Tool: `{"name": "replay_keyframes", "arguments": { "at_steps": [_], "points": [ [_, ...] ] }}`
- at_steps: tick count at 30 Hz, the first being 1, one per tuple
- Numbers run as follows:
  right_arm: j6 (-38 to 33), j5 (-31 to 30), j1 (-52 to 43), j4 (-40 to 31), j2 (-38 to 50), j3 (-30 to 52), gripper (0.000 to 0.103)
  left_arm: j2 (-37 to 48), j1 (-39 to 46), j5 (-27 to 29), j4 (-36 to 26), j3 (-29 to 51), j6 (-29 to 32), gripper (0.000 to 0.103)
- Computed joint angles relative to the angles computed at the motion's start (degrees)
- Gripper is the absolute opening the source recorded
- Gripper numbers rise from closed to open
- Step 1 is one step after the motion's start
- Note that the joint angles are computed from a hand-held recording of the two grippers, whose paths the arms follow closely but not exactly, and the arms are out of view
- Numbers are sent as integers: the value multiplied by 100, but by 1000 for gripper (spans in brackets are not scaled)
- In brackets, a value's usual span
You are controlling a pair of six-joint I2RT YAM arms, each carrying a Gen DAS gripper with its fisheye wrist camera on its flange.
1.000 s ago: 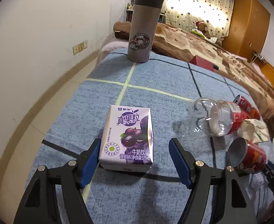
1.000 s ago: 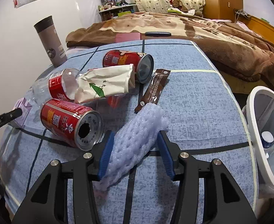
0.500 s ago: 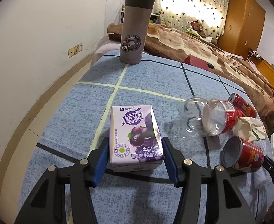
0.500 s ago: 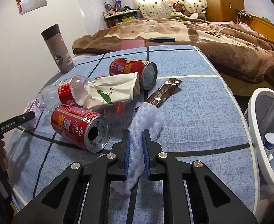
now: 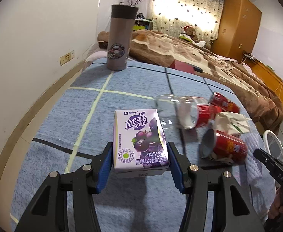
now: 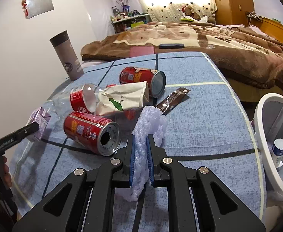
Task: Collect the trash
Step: 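Carry the purple carton and foam net over the white mesh bin with both tools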
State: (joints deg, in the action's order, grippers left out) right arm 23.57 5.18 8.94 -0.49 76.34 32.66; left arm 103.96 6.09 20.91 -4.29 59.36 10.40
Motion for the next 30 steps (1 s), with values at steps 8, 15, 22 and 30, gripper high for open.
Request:
{"name": "replay_keyframes", "arguments": {
  "at_steps": [8, 15, 22, 30],
  "points": [
    [-88, -25, -30, -115, -488, -104, 12, -642, -239, 160, 61, -490, 63, 57],
    [-192, -137, -215, -257, -923, -216, 12, -1130, -618, 109, 104, -838, -5, 57],
    [-408, -375, -623, -413, -1474, -418, 12, -1462, -1195, 36, 169, -1055, -168, 57],
    [-697, -781, -1420, -706, -2077, -625, 12, -1601, -2168, -148, 189, -1070, -376, 57]
  ]
}}
